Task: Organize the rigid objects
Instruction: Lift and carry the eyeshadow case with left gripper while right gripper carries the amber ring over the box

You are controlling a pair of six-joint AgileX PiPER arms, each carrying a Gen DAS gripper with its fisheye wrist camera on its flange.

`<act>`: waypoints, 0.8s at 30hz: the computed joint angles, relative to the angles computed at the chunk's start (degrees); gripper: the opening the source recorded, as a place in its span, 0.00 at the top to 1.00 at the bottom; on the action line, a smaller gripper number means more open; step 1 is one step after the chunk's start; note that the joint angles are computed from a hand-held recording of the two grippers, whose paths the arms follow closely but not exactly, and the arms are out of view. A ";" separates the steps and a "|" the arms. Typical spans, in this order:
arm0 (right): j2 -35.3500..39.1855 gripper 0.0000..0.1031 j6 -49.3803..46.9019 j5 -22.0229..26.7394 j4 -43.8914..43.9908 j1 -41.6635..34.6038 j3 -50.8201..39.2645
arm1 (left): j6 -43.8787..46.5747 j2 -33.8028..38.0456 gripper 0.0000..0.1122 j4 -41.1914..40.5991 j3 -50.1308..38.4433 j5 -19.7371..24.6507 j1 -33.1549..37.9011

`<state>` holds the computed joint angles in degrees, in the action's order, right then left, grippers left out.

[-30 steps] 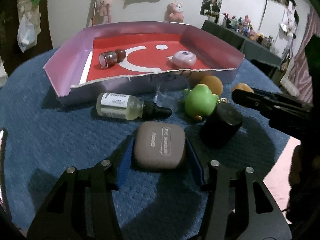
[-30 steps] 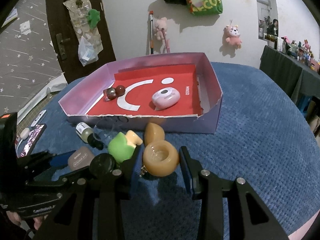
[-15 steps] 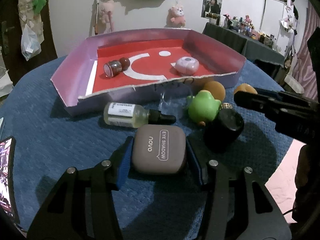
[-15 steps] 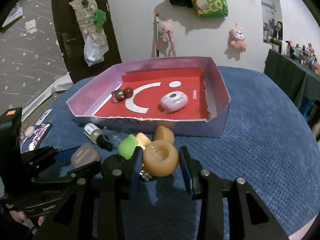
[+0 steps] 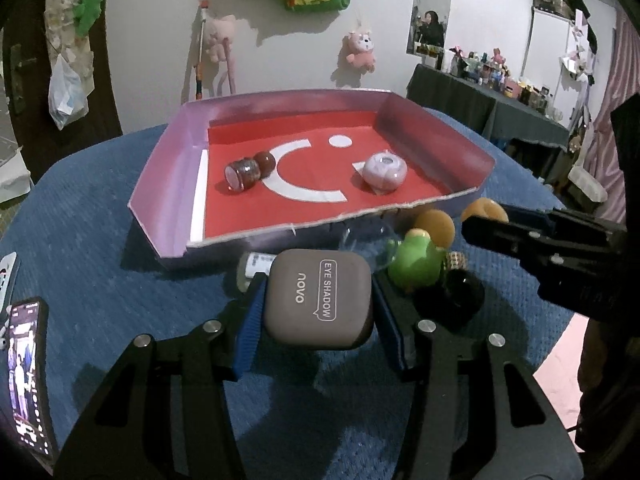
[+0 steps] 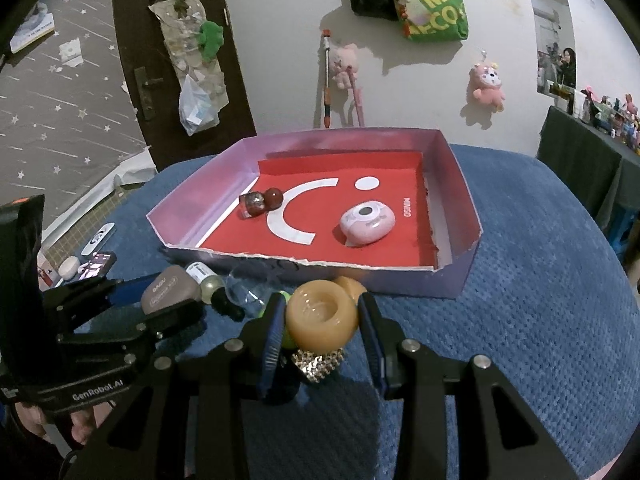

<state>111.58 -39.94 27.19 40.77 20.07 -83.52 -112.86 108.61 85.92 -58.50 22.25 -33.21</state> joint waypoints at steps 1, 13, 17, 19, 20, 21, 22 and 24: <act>0.11 0.61 0.27 0.17 -0.23 0.02 -0.36 | 0.01 -0.12 0.57 0.20 -0.13 -0.13 0.23; 3.28 0.61 4.72 3.74 -3.88 0.33 -7.28 | 7.16 -0.22 0.57 -4.04 -3.68 -1.54 3.09; 4.98 0.61 6.57 5.22 -5.50 0.40 -10.79 | 10.99 -0.01 0.57 -6.58 -5.41 -2.08 4.41; 5.86 0.61 7.48 5.98 -6.28 0.41 -12.58 | 13.16 0.15 0.57 -8.23 -6.30 -2.41 5.06; 5.89 0.61 7.49 6.02 -6.29 0.41 -12.65 | 14.06 0.33 0.57 -8.92 -6.75 -2.59 5.39; 6.55 0.61 8.23 6.62 -6.85 0.44 -13.93 | 14.74 0.44 0.57 -9.46 -7.07 -2.76 5.66; 7.16 0.61 8.70 7.31 -7.12 0.35 -15.14 | 15.88 0.61 0.57 -10.35 -7.58 -3.16 6.16; 8.67 0.61 9.87 8.93 -7.86 0.22 -18.02 | 18.29 0.96 0.57 -12.33 -8.48 -3.64 6.91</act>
<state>120.26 -30.07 36.12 32.92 20.29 -101.54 -94.56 109.57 73.59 -66.98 18.61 -26.29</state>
